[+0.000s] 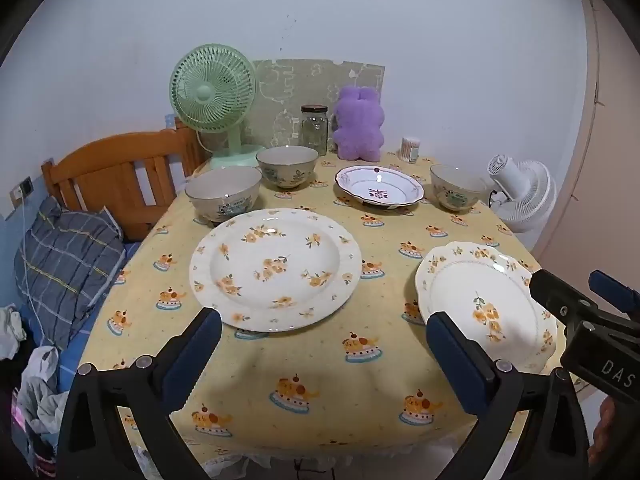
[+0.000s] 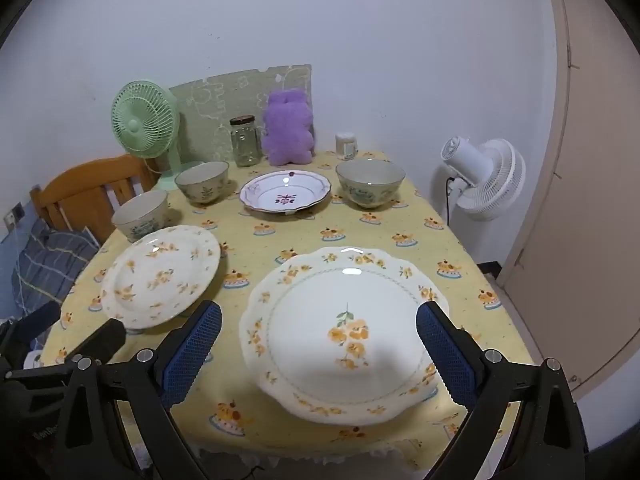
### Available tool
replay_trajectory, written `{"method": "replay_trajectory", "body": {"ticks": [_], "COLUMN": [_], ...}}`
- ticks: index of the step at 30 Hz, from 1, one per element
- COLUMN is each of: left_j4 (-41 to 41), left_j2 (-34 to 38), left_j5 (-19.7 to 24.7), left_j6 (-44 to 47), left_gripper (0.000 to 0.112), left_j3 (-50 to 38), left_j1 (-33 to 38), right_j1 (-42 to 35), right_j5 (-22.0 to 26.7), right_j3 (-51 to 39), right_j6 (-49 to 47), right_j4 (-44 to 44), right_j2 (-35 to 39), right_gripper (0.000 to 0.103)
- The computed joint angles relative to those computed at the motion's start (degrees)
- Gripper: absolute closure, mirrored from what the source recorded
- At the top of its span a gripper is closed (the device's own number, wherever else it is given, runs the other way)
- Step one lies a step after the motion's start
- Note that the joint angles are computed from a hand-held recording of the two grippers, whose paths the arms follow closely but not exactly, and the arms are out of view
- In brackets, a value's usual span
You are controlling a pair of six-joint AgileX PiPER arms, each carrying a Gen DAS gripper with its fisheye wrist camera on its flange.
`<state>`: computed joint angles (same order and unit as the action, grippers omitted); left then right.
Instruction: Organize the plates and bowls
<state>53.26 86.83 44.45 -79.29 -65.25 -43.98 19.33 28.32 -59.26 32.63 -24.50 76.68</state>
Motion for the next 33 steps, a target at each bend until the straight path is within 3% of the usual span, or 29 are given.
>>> {"method": "replay_trajectory", "body": {"ticks": [2, 5, 7, 11, 33], "left_j4": [1.43, 5.31, 4.54, 2.04, 1.88], "left_j2": [0.1, 0.49, 1.62, 1.62, 1.47], "left_j5": [-0.04, 4.64, 7.47, 6.28, 5.47], "left_j6": [-2.02, -5.31, -4.88, -3.62, -5.46], "left_gripper": [0.009, 0.009, 0.009, 0.009, 0.009], "left_j3": [0.5, 0.46, -1.68, -2.13, -2.17], "left_j1": [-0.05, -4.77, -6.9, -5.72, -5.61], "right_j1": [0.35, 2.3, 1.38, -4.71, -8.13], "right_j5": [0.05, 1.36, 1.28, -2.38, -2.97], "right_j3": [0.42, 0.77, 0.5, 3.69, 3.56], "right_j6": [2.66, 4.61, 1.33, -11.25, -23.96], "right_j4": [-3.09, -5.31, -0.93, 10.66, 22.2], "right_j2": [0.07, 0.26, -0.22, -2.82, -4.09], "right_gripper": [0.004, 0.004, 0.004, 0.004, 0.004]}}
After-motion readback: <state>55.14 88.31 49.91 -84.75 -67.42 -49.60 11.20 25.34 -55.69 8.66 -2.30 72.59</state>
